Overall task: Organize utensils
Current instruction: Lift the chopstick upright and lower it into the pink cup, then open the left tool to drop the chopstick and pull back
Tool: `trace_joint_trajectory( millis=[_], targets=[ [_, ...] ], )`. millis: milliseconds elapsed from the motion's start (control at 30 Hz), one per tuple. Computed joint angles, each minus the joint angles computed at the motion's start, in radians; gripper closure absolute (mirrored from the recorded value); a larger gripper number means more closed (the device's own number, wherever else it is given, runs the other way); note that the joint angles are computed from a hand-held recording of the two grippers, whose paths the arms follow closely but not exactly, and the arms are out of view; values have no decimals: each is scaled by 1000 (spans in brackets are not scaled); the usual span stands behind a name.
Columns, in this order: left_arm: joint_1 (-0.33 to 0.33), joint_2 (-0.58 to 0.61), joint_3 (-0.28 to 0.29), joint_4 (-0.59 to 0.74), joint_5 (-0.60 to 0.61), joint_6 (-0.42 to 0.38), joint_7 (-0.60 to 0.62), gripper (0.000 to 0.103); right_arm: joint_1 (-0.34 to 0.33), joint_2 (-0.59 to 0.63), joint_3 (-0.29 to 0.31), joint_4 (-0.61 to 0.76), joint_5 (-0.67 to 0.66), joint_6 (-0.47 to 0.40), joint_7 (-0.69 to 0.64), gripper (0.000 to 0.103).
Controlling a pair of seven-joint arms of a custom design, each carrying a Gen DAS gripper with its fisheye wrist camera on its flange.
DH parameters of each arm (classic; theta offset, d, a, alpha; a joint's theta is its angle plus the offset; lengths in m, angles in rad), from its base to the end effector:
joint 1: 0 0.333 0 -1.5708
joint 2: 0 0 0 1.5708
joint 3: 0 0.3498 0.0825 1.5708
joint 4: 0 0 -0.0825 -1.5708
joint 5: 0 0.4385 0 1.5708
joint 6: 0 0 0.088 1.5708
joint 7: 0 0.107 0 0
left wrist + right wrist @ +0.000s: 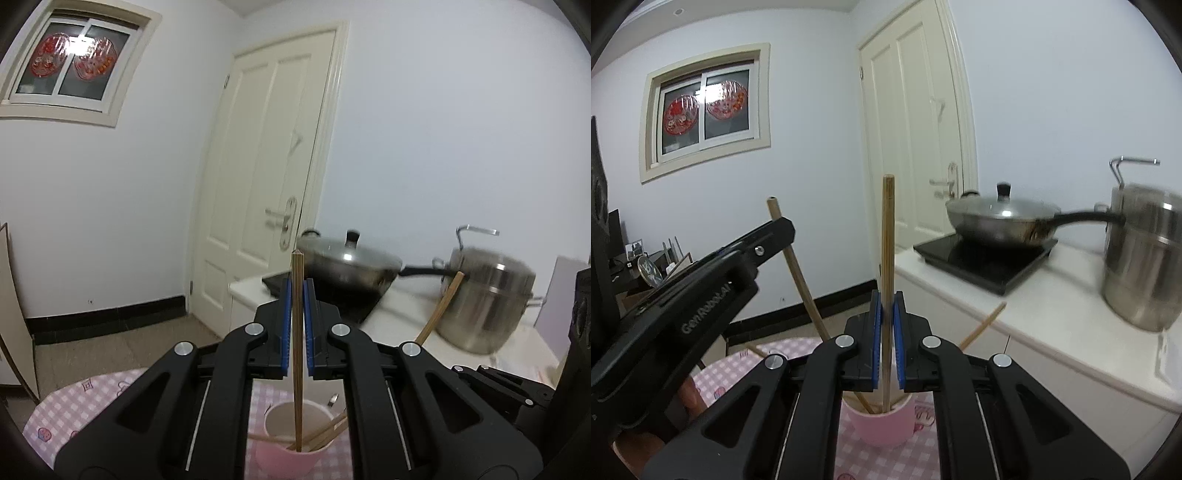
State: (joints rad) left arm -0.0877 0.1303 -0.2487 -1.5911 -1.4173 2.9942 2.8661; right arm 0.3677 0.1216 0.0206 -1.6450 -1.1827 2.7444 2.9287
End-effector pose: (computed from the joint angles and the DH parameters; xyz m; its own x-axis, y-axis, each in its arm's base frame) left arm 0.6794 -0.1497 0.6782 -0.4357 -0.8831 0.1740 -0.2235 -0.0811 -0.9713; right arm 0.6376 0.2996 0.6549 -0.0235 -0.9972 -0.0715 -0.3230 0.0752 -0.9434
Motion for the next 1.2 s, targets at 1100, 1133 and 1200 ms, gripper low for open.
trace_joint_trajectory(
  millis=[1100, 1133, 1200],
  targets=[
    [8, -68, 38, -122, 374, -107, -256, 38, 12, -29, 23, -82, 181, -49, -75, 79],
    [8, -75, 40, -128, 363, -108, -245, 38, 11, -31, 25, -83, 179, -51, -72, 78],
    [5, -89, 47, -138, 345, -109, -227, 38, 11, -40, 30, -89, 172, -53, -64, 75]
  ],
)
